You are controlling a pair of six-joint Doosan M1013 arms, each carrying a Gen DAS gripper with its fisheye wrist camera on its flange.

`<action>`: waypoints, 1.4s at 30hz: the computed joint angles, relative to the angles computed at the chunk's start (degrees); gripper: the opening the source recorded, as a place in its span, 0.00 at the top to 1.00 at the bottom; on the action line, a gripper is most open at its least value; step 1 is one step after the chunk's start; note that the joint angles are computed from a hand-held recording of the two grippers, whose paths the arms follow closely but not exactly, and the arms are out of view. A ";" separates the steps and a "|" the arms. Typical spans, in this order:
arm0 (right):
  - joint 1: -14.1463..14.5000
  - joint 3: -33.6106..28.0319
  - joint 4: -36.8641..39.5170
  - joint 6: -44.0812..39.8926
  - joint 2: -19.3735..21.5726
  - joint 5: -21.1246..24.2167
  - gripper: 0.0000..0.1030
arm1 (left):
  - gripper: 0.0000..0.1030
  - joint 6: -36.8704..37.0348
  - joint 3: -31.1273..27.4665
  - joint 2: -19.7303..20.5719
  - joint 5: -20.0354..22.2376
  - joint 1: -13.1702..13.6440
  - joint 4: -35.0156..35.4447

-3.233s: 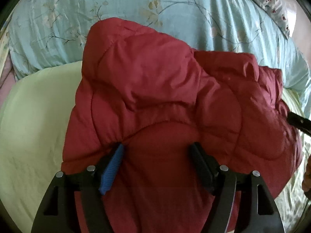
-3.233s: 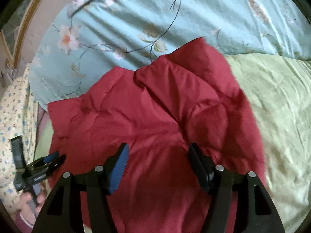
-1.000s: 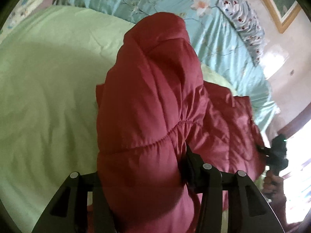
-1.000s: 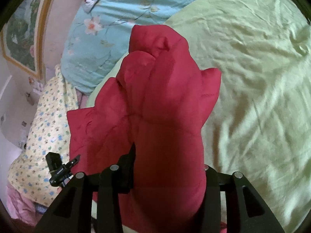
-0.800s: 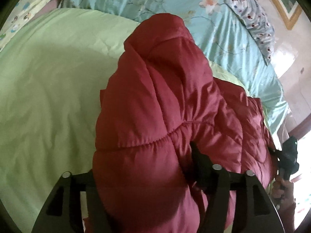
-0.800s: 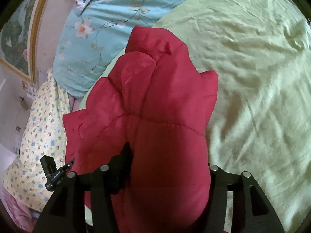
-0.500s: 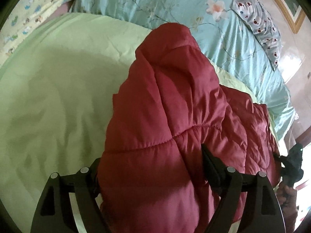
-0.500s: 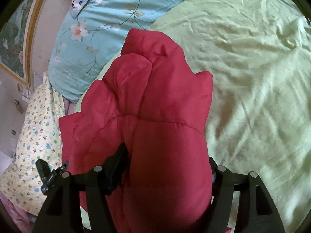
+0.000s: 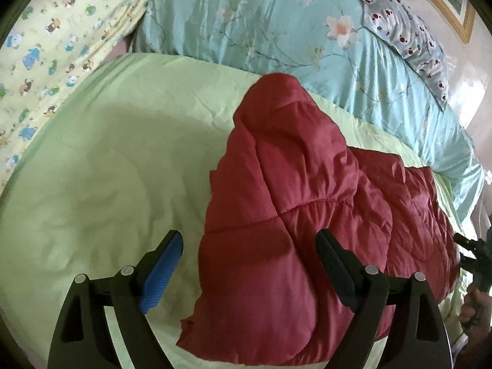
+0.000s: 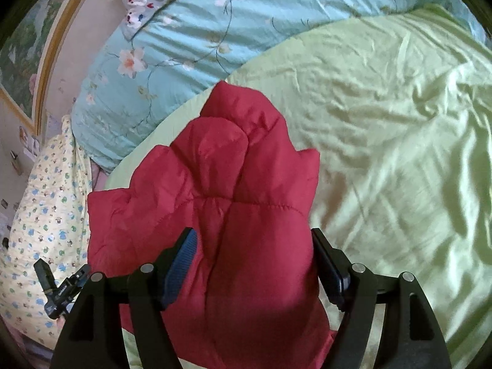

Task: Fold large clothes

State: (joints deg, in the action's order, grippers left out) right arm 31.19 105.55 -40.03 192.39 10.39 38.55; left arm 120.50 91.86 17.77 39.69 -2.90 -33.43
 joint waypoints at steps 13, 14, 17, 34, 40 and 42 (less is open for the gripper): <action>2.57 -2.66 -4.22 -0.27 0.79 8.47 0.26 | 0.14 4.15 0.62 -1.33 0.55 0.13 -2.66; 2.77 -2.88 -4.51 -0.36 0.82 9.08 0.26 | 0.14 4.45 0.61 -1.37 0.77 0.04 -2.78; 3.43 -3.89 -5.56 -1.45 1.09 10.60 0.26 | 0.14 5.41 0.66 -1.44 1.54 -0.46 -3.13; 3.82 -9.82 1.75 -17.86 6.33 5.48 0.26 | 0.14 10.47 1.01 -1.40 5.33 -4.05 -5.92; 3.37 -11.54 4.84 -22.91 7.85 4.73 0.26 | 0.14 9.19 1.07 -1.01 4.84 -5.70 -3.16; 3.12 -12.32 5.86 -24.90 8.57 5.01 0.26 | 0.14 8.70 0.86 -0.73 4.35 -6.11 -2.03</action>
